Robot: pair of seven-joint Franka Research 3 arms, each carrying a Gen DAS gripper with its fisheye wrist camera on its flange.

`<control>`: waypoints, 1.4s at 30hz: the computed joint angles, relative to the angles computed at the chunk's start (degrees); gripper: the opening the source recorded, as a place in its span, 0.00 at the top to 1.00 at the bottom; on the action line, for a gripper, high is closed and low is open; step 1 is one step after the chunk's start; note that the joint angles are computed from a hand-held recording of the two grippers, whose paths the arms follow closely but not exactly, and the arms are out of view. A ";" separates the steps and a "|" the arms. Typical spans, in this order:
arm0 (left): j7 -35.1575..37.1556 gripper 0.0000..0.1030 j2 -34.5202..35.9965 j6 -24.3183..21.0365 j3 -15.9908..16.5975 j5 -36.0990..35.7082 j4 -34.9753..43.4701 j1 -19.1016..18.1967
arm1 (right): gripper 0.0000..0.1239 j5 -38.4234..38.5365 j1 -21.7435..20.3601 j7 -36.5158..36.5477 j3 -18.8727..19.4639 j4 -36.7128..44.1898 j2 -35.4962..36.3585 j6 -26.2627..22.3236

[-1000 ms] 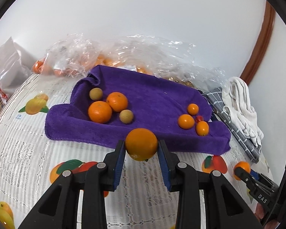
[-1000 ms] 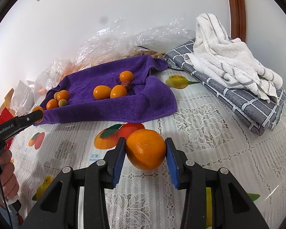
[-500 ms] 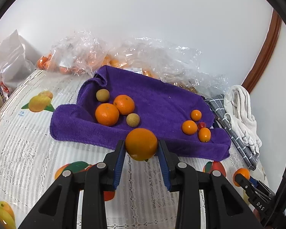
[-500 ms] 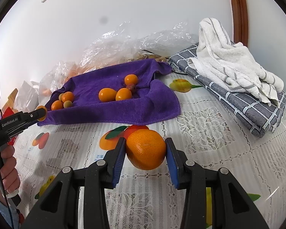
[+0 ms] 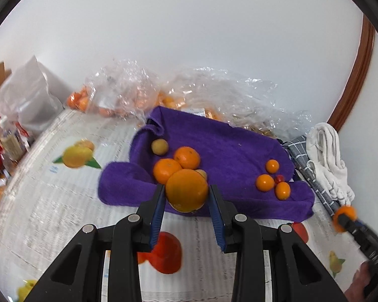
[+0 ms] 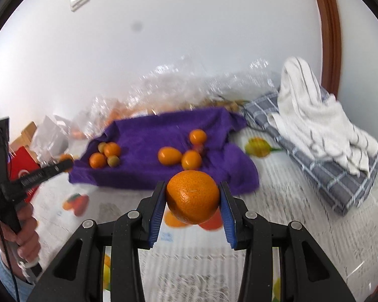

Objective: Organize fruits
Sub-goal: 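Carry both held oranges up and over the purple towel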

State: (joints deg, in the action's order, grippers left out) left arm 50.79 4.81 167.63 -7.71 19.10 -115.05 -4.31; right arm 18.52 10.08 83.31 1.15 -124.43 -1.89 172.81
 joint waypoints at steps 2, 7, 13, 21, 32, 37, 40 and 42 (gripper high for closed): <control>3.55 0.68 -0.75 -1.45 -0.63 -3.24 0.35 0.57 | 0.67 -0.27 0.17 -0.63 0.13 1.33 0.01 -0.40; 9.59 0.68 -2.29 -4.09 -0.90 -6.88 2.08 0.72 | 0.67 -2.87 0.34 0.21 0.42 4.33 0.81 -1.11; 15.29 0.68 -2.66 -8.93 -0.91 -11.62 5.69 0.59 | 0.67 -9.79 0.68 6.70 0.36 8.85 3.05 -3.70; 14.59 0.68 -2.22 -11.61 -0.62 -8.45 9.59 0.27 | 0.67 -14.54 1.75 10.65 -0.24 15.36 6.21 -7.84; 19.66 0.68 0.09 -13.26 -0.75 -13.49 13.58 1.07 | 0.67 -15.17 2.62 9.61 -0.78 20.83 8.94 -10.13; 20.28 0.68 3.22 -15.17 -0.51 -13.89 17.42 1.77 | 0.67 -14.70 2.28 8.97 -1.16 24.49 11.90 -11.34; 21.14 0.68 5.87 -16.42 -0.82 -14.67 20.11 2.10 | 0.67 -12.88 1.82 7.59 -1.09 26.92 14.20 -12.35; 21.69 0.68 8.16 -17.70 -1.12 -14.80 22.47 2.06 | 0.67 -10.95 1.18 5.96 -0.75 29.27 16.65 -13.50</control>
State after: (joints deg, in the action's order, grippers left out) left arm 72.49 12.98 149.93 -8.84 4.30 -92.58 -2.25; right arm 7.57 11.25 89.27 0.40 -95.16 14.76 159.31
